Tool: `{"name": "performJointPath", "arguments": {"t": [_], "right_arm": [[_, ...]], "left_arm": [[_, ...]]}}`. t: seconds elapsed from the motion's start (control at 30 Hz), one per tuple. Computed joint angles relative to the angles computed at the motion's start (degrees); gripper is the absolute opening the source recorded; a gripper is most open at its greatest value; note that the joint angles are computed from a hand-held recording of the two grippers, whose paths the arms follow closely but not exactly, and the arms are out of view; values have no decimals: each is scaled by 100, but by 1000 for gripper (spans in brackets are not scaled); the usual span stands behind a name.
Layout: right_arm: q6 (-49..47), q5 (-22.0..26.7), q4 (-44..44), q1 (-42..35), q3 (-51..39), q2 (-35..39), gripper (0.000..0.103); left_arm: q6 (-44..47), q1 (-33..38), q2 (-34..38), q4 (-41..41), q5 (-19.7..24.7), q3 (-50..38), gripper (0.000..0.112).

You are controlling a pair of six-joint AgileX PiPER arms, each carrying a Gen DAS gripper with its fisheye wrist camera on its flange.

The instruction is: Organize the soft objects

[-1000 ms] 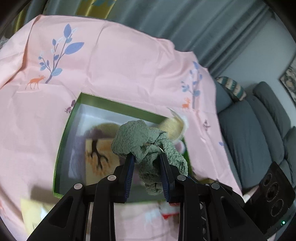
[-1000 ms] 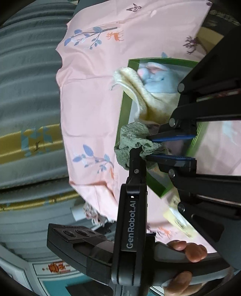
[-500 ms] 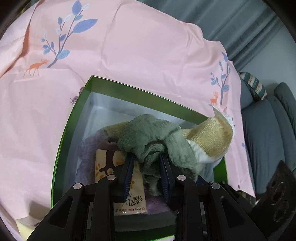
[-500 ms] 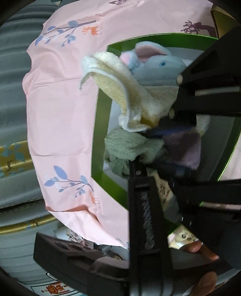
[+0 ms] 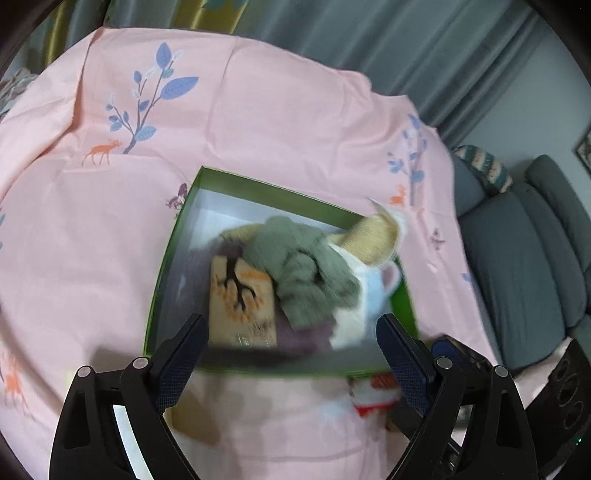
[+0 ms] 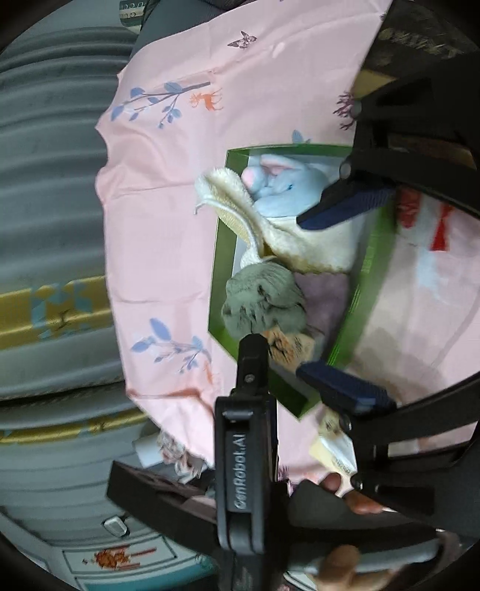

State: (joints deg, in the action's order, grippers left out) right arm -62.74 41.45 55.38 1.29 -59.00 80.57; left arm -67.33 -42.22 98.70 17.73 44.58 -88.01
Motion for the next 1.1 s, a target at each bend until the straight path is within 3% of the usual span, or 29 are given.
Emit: {"name": "performJointPath", "arguments": {"t": [0.1,0.2,0.47,0.67,0.8,1.0,1.1], "right_arm": [[-751,611,443,-578,503,-544,83],[-1189,841,548,-987,1005,-1037,93],[-1904,1617,620,-2397,1883,-1630,94],[-2498,2233,681,-3212,2371,-1629,94],[-3013,2321,691,-3513,2725,-1610,94],[-3550,2413,832,-3772,2904,-1457,94],[-3849,2593,992,-3978,2901,-1320,94]], "left_arm": [[-279,-301,-326,185,18,327,93],[-611,-679,-576,389,39,657,93],[-1831,-1845,-720,1241,378,1223,93],[-2334,-2177,-520,1156,-114,1596,94],[-2242,-2142,-176,896,-314,1415,94],[-2084,-2091,571,1226,103,441,94],[-1847,-1948,914,1333,1,9,94]]}}
